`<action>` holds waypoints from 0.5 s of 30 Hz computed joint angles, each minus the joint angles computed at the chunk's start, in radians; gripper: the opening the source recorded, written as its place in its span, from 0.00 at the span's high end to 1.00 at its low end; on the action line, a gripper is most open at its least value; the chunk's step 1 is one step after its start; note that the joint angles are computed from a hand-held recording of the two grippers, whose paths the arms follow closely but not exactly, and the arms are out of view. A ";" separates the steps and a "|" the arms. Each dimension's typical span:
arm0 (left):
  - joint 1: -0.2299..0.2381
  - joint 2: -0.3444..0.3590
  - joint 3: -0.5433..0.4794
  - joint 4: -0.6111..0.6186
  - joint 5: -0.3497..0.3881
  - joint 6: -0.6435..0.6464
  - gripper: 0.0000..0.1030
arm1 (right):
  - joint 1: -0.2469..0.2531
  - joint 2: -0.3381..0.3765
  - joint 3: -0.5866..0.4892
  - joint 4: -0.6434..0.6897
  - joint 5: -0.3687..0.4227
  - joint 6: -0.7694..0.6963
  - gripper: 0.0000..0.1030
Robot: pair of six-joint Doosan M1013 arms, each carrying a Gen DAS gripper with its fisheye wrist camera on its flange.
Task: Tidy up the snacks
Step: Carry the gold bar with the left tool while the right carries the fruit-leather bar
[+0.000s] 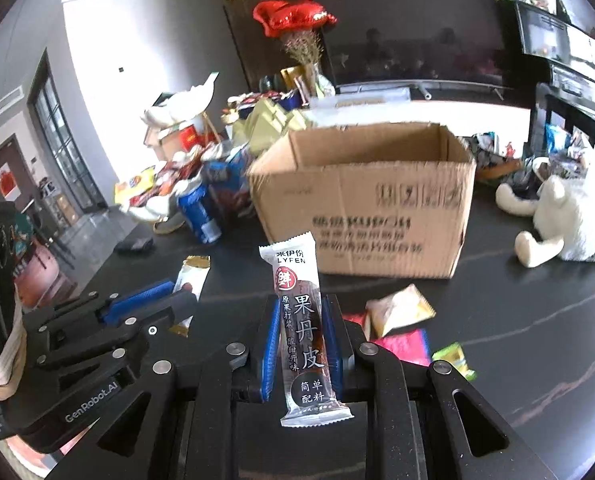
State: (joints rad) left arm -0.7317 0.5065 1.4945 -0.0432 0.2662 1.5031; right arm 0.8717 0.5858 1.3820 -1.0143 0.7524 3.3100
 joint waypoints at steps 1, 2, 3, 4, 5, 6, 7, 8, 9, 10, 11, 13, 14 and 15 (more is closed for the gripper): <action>0.001 0.003 -0.014 -0.008 0.003 0.010 0.82 | -0.003 -0.002 -0.004 -0.001 0.005 -0.002 0.78; 0.002 0.005 -0.025 -0.016 0.008 0.020 0.82 | -0.006 -0.004 -0.007 -0.003 0.009 -0.003 0.78; 0.003 0.008 -0.036 -0.017 0.011 0.023 0.82 | -0.008 -0.006 -0.007 -0.005 0.010 -0.001 0.78; 0.003 0.011 -0.047 -0.011 0.014 0.021 0.82 | -0.011 -0.008 -0.009 -0.007 0.012 -0.001 0.78; 0.003 0.013 -0.057 -0.004 0.018 0.017 0.82 | -0.016 -0.011 -0.014 -0.006 0.013 -0.004 0.78; 0.003 0.016 -0.067 0.000 0.021 0.019 0.82 | -0.019 -0.012 -0.017 -0.005 0.014 -0.006 0.78; 0.003 0.018 -0.077 0.004 0.025 0.019 0.82 | -0.021 -0.014 -0.018 -0.005 0.014 -0.007 0.78; 0.004 0.021 -0.088 0.007 0.028 0.017 0.82 | -0.025 -0.016 -0.023 -0.006 0.020 -0.011 0.78; 0.005 0.023 -0.097 -0.002 0.032 0.025 0.82 | -0.028 -0.017 -0.028 -0.007 0.026 -0.015 0.78; 0.005 0.027 -0.108 -0.005 0.037 0.028 0.82 | -0.031 -0.017 -0.033 -0.007 0.031 -0.021 0.78; 0.006 0.033 -0.124 -0.006 0.045 0.028 0.82 | -0.033 -0.018 -0.037 -0.007 0.036 -0.026 0.78; 0.008 0.044 -0.151 -0.031 0.065 0.053 0.82 | -0.040 -0.018 -0.048 -0.006 0.044 -0.040 0.78; 0.009 0.049 -0.163 -0.042 0.075 0.065 0.82 | -0.043 -0.018 -0.054 -0.003 0.048 -0.050 0.78; 0.010 0.055 -0.176 -0.052 0.085 0.077 0.82 | -0.047 -0.019 -0.058 -0.003 0.050 -0.056 0.78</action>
